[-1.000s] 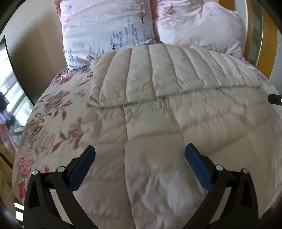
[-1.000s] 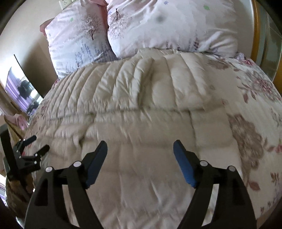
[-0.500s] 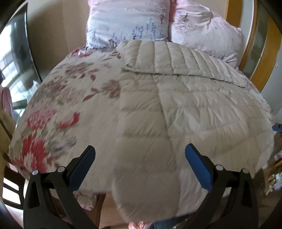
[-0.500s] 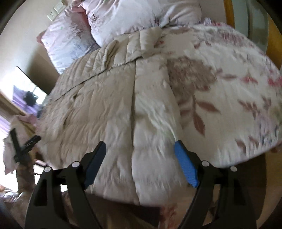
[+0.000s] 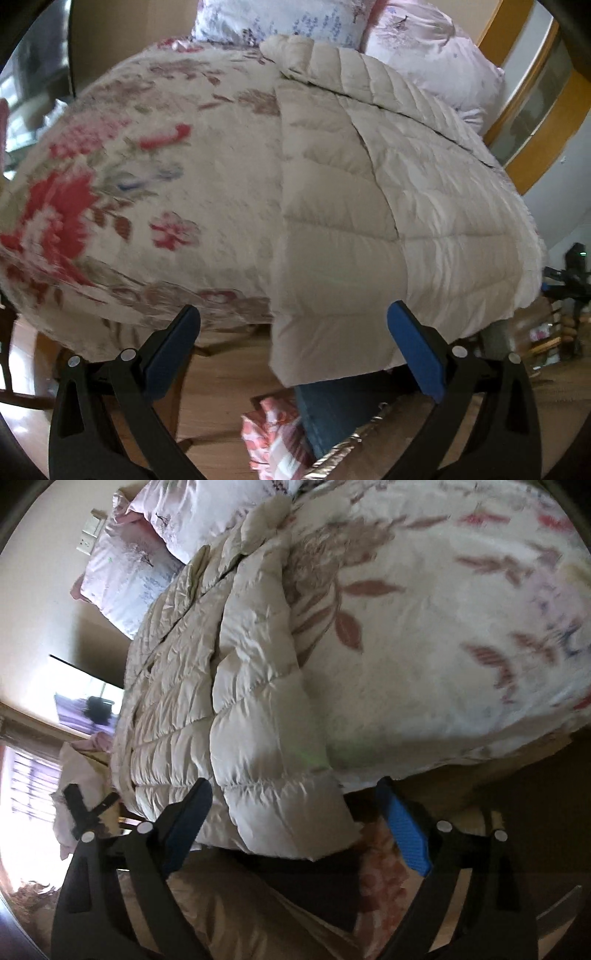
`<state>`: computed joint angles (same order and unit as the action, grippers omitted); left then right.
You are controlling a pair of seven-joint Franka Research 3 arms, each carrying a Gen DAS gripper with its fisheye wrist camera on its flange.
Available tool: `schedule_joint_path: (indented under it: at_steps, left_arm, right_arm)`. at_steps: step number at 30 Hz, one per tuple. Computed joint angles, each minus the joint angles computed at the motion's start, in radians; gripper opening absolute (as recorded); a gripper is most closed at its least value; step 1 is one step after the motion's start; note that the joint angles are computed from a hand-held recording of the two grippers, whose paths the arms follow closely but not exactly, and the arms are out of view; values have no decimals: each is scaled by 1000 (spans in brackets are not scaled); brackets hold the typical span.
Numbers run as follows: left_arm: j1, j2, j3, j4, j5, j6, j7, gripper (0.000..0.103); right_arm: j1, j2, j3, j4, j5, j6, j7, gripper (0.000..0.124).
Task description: Fold large clothes
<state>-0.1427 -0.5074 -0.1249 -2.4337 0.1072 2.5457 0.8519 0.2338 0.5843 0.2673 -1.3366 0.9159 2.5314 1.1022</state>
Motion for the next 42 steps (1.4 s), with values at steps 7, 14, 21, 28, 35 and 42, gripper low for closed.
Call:
schedule_joint_path:
  at_steps: [7, 14, 21, 28, 35, 42]
  left_arm:
    - [-101, 37, 100, -70, -185, 210, 120, 94]
    - [-187, 56, 167, -98, -362, 303, 242, 67]
    - [-216, 38, 183, -89, -437, 294, 331, 24]
    - [-116, -13, 99, -47, -317, 216, 294, 17]
    - [-14, -5, 31, 28, -157, 220, 192, 15]
    - [165, 85, -68, 182, 97, 222, -38, 15]
  right_arm:
    - [-21, 69, 46, 72, 80, -74, -78, 57]
    - [-21, 35, 54, 39, 128, -92, -160, 27]
    - [10, -35, 43, -9, 130, -64, -246, 15]
    - [44, -130, 35, -64, 154, 18, -367, 14]
    - [61, -168, 75, -56, 346, 226, -603, 13]
    - [188, -48, 49, 154, 290, 573, -585, 13]
